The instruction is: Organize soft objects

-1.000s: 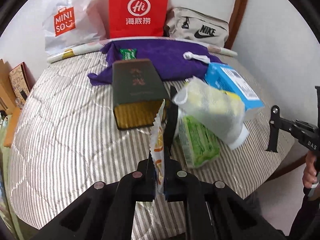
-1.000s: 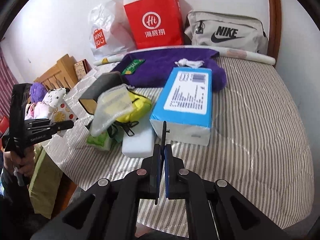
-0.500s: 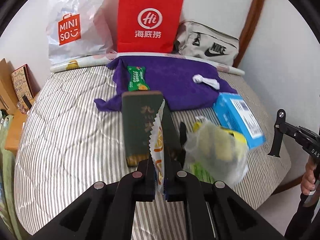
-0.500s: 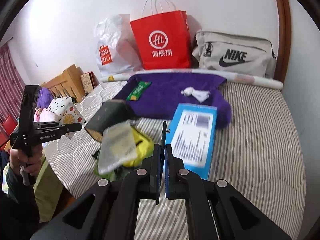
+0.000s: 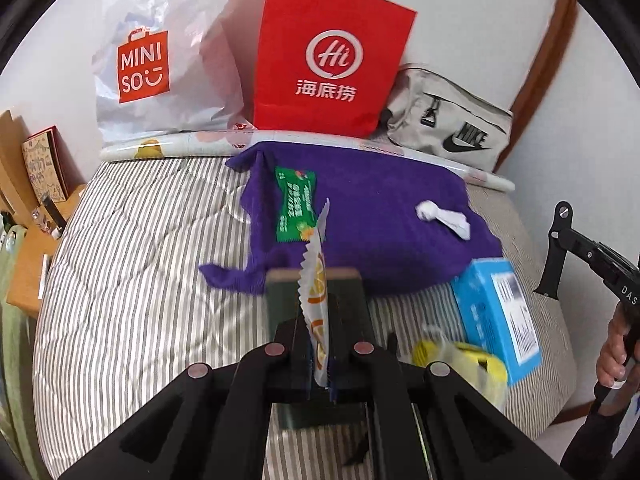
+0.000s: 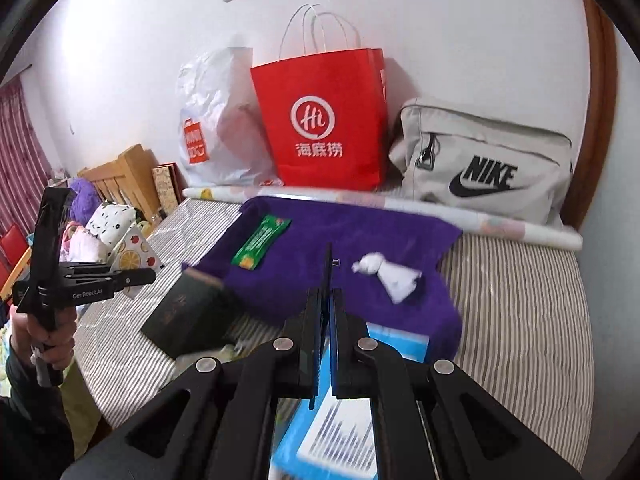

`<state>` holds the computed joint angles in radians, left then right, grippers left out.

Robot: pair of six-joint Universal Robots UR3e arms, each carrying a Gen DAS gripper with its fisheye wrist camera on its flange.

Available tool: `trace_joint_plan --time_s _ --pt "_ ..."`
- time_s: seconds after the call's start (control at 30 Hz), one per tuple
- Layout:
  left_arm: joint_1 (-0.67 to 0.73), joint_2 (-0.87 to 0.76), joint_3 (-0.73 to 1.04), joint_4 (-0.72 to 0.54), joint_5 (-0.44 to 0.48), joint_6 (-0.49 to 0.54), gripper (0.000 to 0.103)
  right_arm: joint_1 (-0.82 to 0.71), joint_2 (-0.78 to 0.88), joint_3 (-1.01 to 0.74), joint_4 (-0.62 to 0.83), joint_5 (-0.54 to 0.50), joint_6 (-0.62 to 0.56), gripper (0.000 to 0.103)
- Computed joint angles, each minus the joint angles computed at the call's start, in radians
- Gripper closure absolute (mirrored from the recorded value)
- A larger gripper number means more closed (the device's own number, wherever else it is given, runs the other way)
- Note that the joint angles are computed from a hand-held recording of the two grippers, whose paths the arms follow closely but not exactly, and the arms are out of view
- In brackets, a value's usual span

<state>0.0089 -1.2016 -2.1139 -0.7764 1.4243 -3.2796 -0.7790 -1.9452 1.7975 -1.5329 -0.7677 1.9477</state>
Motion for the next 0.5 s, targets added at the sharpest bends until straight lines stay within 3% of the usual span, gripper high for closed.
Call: trace_joint_plan --time_s 0.23,0.5 --pt "0.017 -0.216 0.131 0.048 -0.023 -0.002 0.097 0.206 0.275 -0.068 -0.408 -0.116 0.295 0.099" --pt "0.032 -0.436 0.281 0.049 -0.092 -0.007 0.097 0.318 0.529 -0.192 -0.529 -0.215 0.409 0.099"
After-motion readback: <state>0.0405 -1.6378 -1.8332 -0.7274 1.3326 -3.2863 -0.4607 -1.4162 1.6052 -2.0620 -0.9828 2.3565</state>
